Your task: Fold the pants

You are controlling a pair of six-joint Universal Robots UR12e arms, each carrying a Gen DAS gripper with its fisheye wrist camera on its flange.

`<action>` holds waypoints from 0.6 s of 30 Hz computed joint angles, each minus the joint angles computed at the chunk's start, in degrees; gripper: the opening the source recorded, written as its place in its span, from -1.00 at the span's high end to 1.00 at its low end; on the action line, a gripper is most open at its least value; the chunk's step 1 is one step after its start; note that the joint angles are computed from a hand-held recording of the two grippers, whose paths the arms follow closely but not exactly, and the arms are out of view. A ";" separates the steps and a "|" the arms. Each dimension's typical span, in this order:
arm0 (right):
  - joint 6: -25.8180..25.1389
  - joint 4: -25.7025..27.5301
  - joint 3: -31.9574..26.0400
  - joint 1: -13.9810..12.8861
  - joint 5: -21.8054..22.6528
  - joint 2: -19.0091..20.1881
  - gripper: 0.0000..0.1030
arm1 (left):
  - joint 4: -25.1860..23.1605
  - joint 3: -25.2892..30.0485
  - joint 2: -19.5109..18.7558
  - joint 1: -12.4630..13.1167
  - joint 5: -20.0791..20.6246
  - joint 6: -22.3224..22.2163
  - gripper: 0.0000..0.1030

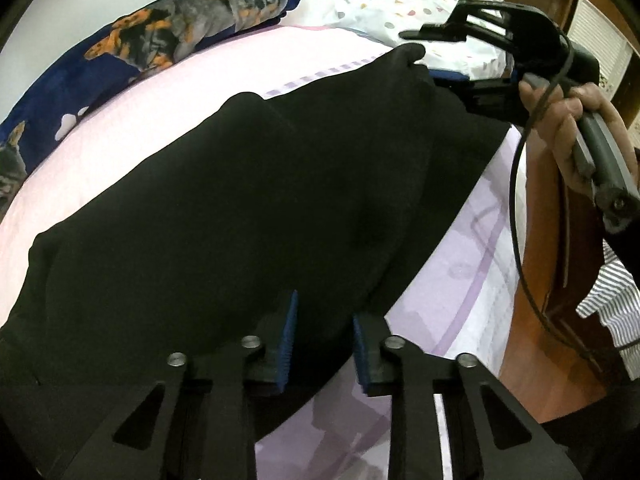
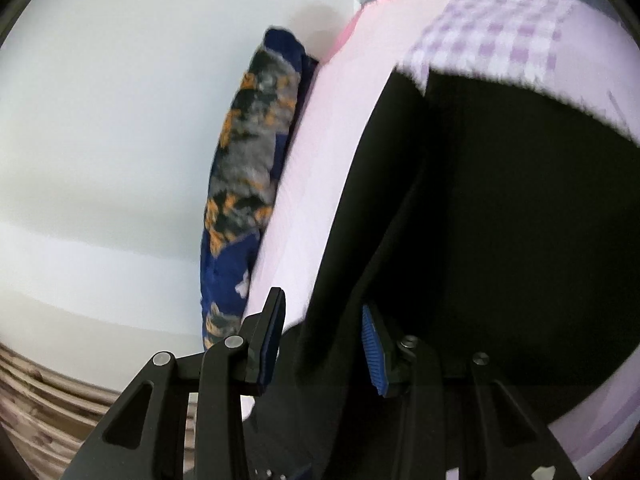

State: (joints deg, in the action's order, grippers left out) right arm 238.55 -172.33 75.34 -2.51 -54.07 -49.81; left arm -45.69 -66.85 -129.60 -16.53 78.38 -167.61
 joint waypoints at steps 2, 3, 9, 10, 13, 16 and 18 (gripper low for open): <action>0.61 -0.74 -0.59 -0.24 -0.22 0.40 0.30 | 0.27 0.00 -0.10 0.09 -0.10 -0.82 0.64; 0.61 -1.05 -0.96 -0.33 -0.39 0.62 0.30 | 0.22 0.14 -0.21 0.09 -0.32 -1.13 0.65; 1.47 -0.87 -2.40 -0.85 -0.41 1.85 0.31 | 0.54 0.14 -0.29 0.23 -1.12 -2.25 0.67; 0.50 1.06 -2.59 -0.81 -0.99 1.68 0.31 | 0.57 0.20 -0.33 0.22 -1.17 -2.30 0.67; -1.80 5.61 -2.89 -0.96 -1.75 1.30 0.31 | 0.58 0.32 -0.40 0.24 -1.33 -2.41 0.67; -3.23 9.40 -3.57 -0.87 -3.14 1.32 0.31 | 1.56 -0.01 -0.45 0.31 -1.52 -2.73 0.67; -3.29 9.79 -3.97 -1.01 -3.40 1.63 0.31 | 1.83 -0.11 -0.44 0.28 -1.46 -2.76 0.67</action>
